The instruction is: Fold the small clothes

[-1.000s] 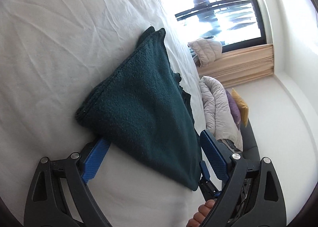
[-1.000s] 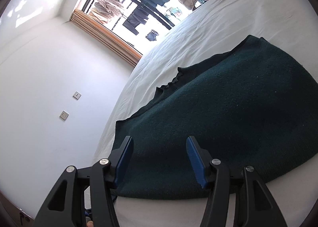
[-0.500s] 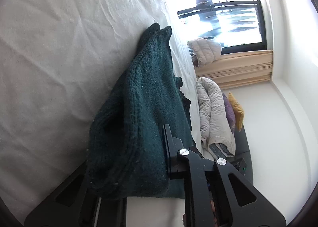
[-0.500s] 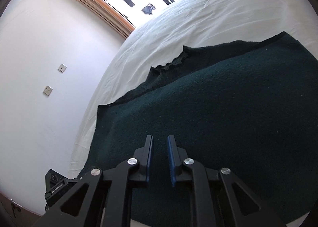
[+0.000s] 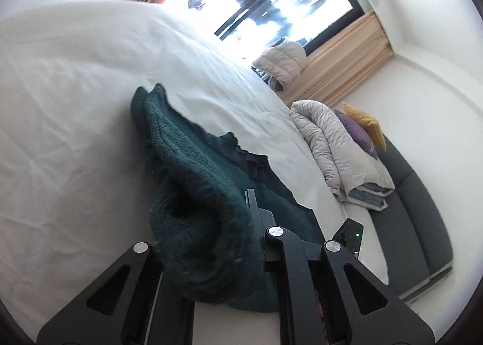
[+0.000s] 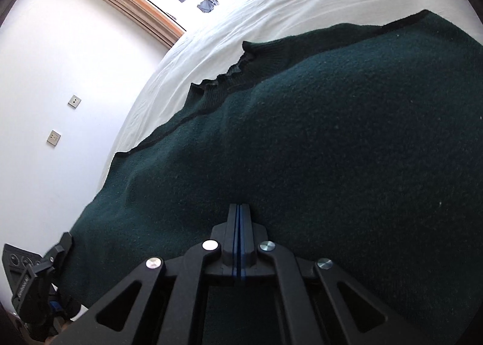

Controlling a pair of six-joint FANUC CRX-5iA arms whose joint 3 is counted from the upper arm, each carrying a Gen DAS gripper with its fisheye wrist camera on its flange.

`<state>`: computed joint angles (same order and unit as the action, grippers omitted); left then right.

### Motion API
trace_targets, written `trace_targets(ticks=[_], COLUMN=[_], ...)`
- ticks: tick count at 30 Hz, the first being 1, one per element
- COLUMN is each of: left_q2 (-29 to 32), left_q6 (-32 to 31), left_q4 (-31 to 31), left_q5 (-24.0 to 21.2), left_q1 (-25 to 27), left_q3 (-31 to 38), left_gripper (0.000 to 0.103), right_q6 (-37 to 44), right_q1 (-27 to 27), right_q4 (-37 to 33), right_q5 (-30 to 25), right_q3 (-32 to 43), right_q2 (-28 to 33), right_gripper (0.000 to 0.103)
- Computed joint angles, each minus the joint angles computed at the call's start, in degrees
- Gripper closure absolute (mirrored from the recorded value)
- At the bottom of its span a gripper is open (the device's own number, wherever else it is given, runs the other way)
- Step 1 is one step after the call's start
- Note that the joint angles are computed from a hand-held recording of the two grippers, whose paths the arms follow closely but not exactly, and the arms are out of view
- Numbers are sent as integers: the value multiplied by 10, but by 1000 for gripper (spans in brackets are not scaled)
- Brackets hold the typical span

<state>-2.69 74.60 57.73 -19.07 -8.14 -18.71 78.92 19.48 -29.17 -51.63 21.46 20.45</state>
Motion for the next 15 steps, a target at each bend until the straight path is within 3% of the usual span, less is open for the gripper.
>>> trace_targets(ticks=[4,6,8,10,11,15], left_q2=[41,69,100,129,143,195], left_q6=[91,124,145,163,173,199], left_q4=[-192,-282,-351,-418,-451,-549], left_q5=[-46,-76,-108,-139,-154,-213], left_q1=[-12,-30,-55,-83,-98,-154], left_q3=[124,194,258,314,339,408], left_gripper=[94,94,94,94,94,94], right_q6=[56,94,130,160,165,157], right_q1=[-52,-92,-127,-171,-187,-226], right_q4=[-112,-190,-250,-332,-359,-434], right_q5=[-41,-54,-72,-114,-131,-217], right_q3=[17,15,22,42,54,124], right_q2=[-4,-13,-14,2,12,67], right_gripper=[97,57,44,38,28,16])
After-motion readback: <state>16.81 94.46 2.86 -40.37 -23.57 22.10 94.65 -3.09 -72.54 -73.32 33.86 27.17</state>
